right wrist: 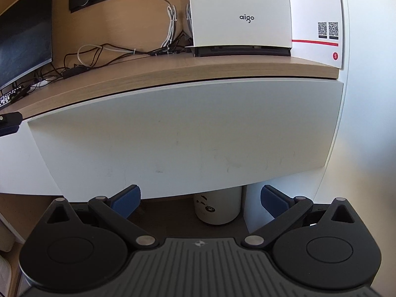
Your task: Organize objects
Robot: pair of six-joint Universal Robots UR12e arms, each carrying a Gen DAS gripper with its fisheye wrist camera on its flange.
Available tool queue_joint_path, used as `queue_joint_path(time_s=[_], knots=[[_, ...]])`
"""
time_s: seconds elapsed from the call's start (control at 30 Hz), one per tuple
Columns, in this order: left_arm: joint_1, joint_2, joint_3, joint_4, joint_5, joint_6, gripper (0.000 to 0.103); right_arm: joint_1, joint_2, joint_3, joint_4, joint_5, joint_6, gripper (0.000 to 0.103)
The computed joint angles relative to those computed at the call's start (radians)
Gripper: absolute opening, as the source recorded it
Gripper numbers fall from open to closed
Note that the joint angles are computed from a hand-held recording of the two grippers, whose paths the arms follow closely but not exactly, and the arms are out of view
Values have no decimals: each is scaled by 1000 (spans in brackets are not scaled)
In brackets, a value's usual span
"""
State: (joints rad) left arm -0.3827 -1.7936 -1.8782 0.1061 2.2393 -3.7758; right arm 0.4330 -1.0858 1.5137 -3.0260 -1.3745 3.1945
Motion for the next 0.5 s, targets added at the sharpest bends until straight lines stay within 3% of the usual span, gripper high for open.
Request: queue_joint_path(time_s=[0.17,0.5], knots=[[-4,-18,29,-38,32,10,19,4,10,-20,9,-20,-1,103],[20,-6,10,-28,-47,-38,23,14,38,-65,-53,-46,-19,103]])
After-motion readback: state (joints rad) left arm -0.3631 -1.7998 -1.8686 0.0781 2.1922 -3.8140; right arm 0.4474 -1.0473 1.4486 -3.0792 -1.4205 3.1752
